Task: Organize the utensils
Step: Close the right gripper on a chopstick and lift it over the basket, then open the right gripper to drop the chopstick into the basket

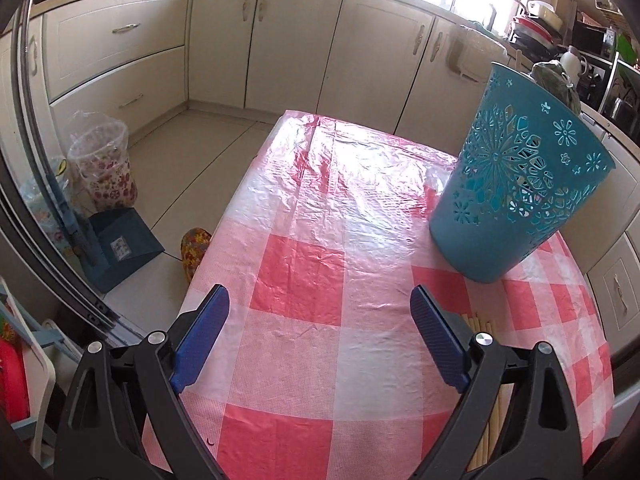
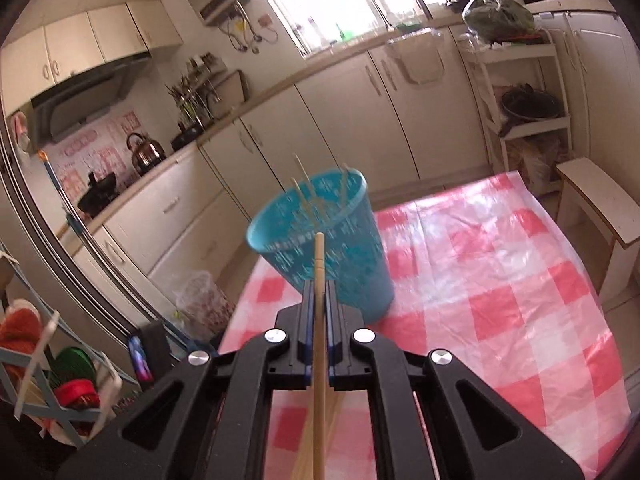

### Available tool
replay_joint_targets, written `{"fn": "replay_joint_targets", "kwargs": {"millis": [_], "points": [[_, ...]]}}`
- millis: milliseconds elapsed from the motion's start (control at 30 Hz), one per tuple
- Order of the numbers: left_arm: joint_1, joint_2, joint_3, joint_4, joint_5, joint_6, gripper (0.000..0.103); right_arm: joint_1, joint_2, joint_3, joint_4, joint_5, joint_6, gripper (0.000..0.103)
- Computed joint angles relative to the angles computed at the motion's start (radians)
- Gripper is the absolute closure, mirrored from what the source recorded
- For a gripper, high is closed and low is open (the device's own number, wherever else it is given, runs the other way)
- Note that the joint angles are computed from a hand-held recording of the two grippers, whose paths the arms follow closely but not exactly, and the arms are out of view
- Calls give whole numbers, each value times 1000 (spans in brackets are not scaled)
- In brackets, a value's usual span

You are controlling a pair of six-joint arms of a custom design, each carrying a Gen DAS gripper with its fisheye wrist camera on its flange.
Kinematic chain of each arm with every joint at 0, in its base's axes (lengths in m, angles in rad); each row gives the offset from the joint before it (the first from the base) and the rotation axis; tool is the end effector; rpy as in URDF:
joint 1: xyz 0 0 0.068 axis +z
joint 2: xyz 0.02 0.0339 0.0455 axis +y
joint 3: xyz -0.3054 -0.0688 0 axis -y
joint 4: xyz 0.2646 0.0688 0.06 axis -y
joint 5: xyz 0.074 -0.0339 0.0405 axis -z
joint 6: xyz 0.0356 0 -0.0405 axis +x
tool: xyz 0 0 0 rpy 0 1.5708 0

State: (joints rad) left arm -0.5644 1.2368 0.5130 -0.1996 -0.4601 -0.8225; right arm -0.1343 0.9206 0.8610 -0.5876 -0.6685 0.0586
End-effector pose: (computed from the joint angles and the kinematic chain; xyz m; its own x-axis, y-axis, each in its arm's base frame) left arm 0.1958 -0.1053 0.1873 -0.6440 -0.3695 -0.6699 -0.3218 0.9252 -0.2010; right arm 0.1855 -0.0028 0.3393 -0.6190 0.1300 -0.7745 -0.3493 0.8377 0.4198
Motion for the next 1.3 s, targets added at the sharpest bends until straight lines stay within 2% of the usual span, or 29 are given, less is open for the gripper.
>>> {"fn": "replay_joint_targets", "kwargs": {"millis": [100,200,400,733,967,1300], "points": [[8,-4,-5,8,9,3,15,122,50,69,164,92,153,97],[5,-10,-12,17,7,3,15,228,140,131,314,217,233,97],[10,-28,-28,38,11,-3,15,320,314,236,425,387,272,97],[15,-32,-37,58,22,2,15,373,477,314,417,521,221,97],[24,-37,-44,67,29,1,15,395,536,360,347,541,172,97],[25,-38,-45,67,27,-7,15,405,527,349,295,530,120,97]]}}
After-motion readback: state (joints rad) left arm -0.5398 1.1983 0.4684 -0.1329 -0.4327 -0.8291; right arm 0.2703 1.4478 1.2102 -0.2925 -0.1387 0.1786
